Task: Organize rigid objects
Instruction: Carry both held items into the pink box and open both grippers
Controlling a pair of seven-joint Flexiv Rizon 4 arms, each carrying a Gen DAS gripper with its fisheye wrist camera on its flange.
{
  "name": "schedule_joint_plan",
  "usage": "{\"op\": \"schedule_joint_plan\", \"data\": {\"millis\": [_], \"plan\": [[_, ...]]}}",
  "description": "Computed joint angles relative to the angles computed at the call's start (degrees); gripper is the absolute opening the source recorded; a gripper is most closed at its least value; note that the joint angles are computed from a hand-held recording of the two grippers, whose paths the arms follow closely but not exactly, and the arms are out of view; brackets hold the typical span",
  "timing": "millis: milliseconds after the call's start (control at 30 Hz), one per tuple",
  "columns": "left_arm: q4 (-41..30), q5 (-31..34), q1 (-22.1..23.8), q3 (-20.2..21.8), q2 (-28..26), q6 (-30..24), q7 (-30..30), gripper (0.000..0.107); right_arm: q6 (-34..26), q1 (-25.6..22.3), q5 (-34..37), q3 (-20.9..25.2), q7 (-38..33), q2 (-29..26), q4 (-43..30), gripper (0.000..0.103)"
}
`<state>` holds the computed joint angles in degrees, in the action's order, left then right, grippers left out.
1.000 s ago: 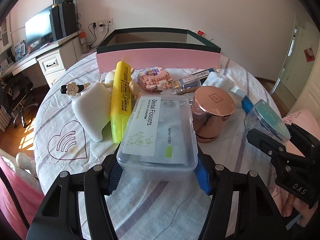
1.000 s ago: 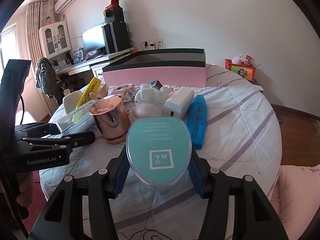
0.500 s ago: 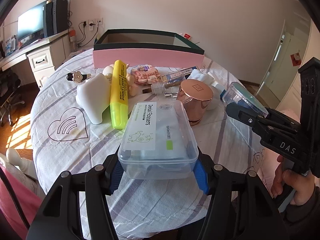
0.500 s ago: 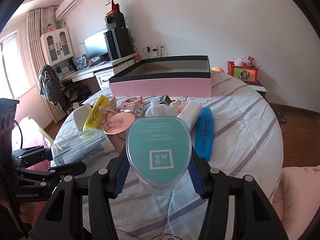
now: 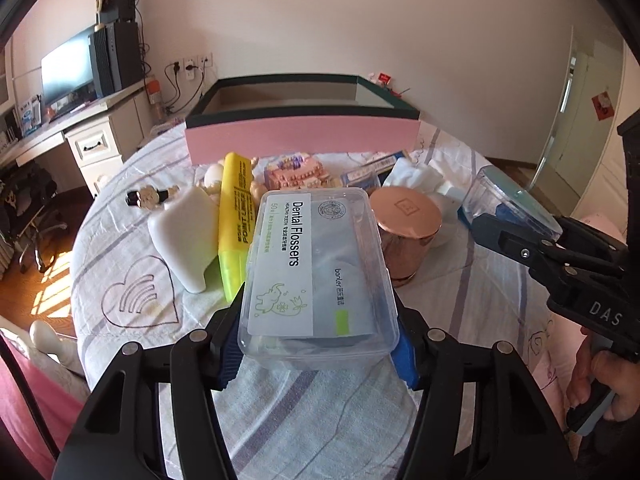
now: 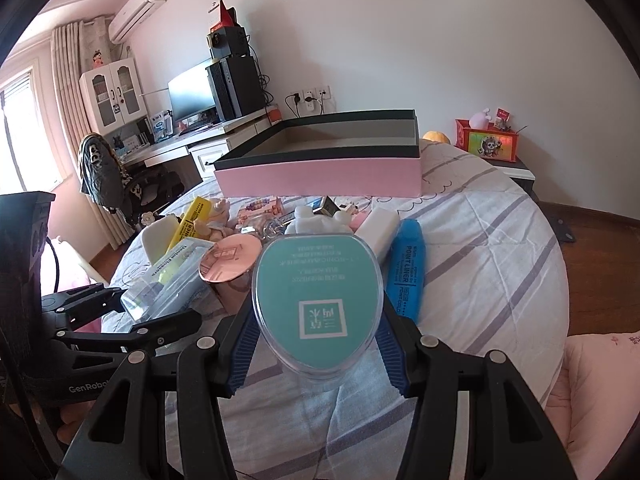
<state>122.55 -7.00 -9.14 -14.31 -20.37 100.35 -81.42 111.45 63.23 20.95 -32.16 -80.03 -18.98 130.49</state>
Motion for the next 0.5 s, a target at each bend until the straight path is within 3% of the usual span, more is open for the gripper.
{"op": "schedule_joint_plan", "data": {"millis": [133,267,333,433,500], "plan": [[0.7,1.73,6.73,-6.95,1.96,2.45,0.51,0.061,0.43,-0.87,-0.92,0.38,-1.34,1.26,-1.11,0.055],[-3.14,2.33,9.34,-9.5,1.61,0.75,1.49,0.061,-0.4,-7.98,-3.54,6.55,-1.79,1.85,-4.65,0.055],[-7.39,1.68,5.99,-5.73,0.43,-1.42,2.85,0.061,-1.67,-11.05,-5.36,8.55,-1.62,1.4,-7.29,0.055],[-16.46,0.55,-2.63,4.19,-3.27,-6.03,4.04,0.061,-5.14,-12.86,-8.66,7.76,-0.16,-0.3,-11.81,0.056],[-22.77,-0.22,-5.18,7.54,-6.49,-9.6,4.63,0.061,-8.34,-17.96,-11.91,11.15,1.85,-2.06,-16.08,0.056]]}}
